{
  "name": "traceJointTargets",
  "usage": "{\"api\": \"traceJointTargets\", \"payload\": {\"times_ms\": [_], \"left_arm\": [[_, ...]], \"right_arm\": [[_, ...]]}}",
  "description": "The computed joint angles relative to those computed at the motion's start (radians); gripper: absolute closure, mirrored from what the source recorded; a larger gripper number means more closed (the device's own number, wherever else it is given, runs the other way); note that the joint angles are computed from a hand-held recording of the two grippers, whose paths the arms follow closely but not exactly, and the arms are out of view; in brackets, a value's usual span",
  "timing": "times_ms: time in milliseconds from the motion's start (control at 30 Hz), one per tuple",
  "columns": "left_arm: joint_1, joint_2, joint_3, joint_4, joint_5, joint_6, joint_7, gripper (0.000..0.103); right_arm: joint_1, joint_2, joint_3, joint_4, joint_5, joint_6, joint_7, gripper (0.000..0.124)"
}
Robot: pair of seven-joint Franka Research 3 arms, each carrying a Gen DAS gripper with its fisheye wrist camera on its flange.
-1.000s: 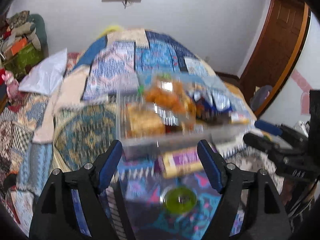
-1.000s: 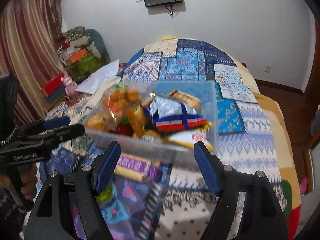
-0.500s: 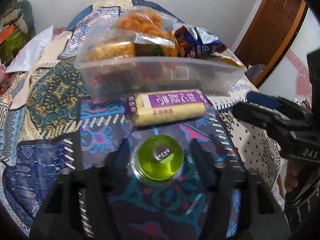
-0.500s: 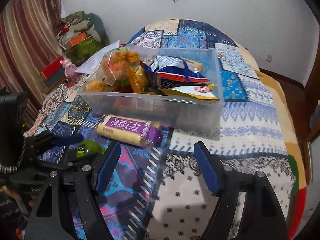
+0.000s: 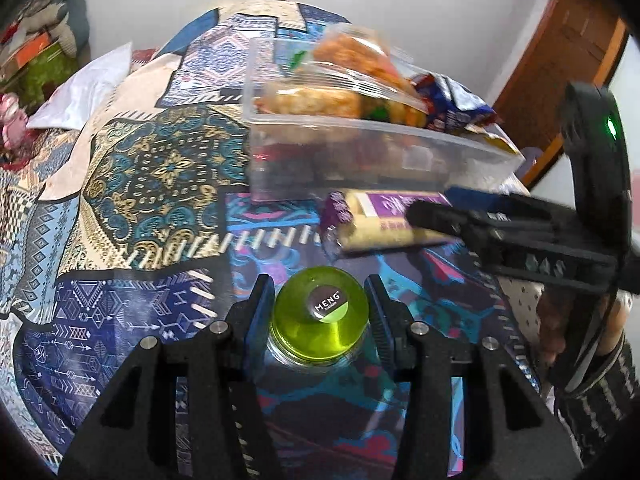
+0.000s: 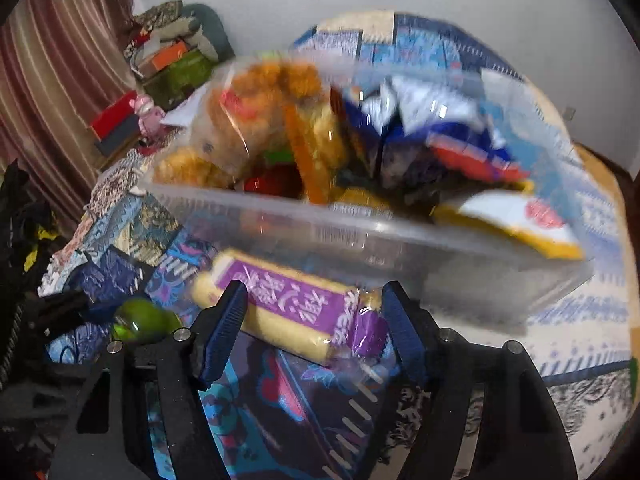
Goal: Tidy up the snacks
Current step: 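Grasp the green jelly cup with the left tool while the right tool grasps the purple cake roll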
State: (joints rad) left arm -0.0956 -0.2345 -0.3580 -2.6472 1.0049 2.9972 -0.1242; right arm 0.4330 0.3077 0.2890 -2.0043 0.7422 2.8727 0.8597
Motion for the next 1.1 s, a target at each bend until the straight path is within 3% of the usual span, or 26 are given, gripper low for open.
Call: {"api": "traceJointTargets", "payload": {"times_ms": [100,233,367,533,633,767,833,967,1100], "left_arm": [[0.009,0.008,0.002,0.01,0.008,-0.007,-0.003,0.057],[0.008,0.044,0.009,0.047,0.043,-0.047,-0.018,0.057],[-0.026,0.045,0.027,0.053,0.055,-0.085,-0.001,0.057],[-0.055,-0.003,0.037,0.005,0.027,-0.073,0.017,0.057],[-0.05,-0.03,0.033,-0.026,0.011,-0.054,0.026,0.057],[-0.047,-0.041,0.039,-0.052,-0.053,-0.021,0.066,0.055],[-0.028,-0.043,0.021,-0.056,-0.058,-0.018,0.071,0.053],[-0.006,-0.053,-0.003,-0.063,-0.074,-0.005,0.075,0.053],[-0.003,-0.06,-0.031,-0.055,-0.081,-0.043,0.068,0.054]], "right_arm": [[-0.029,-0.029,0.022,-0.026,0.056,-0.039,-0.063,0.057],[-0.012,-0.072,-0.001,-0.068,0.054,-0.113,-0.091,0.058],[0.028,-0.132,-0.021,-0.144,0.023,-0.073,-0.129,0.058],[0.044,-0.138,-0.026,-0.13,0.068,-0.024,-0.169,0.057],[0.057,-0.098,-0.03,-0.077,0.026,-0.039,-0.148,0.051],[0.093,-0.007,-0.057,0.018,-0.133,-0.099,-0.045,0.051],[0.103,0.014,-0.059,0.025,-0.19,-0.089,-0.011,0.049],[0.085,0.0,-0.03,-0.008,-0.203,-0.042,-0.02,0.056],[0.055,-0.043,0.004,-0.068,-0.146,-0.018,-0.069,0.066]]}}
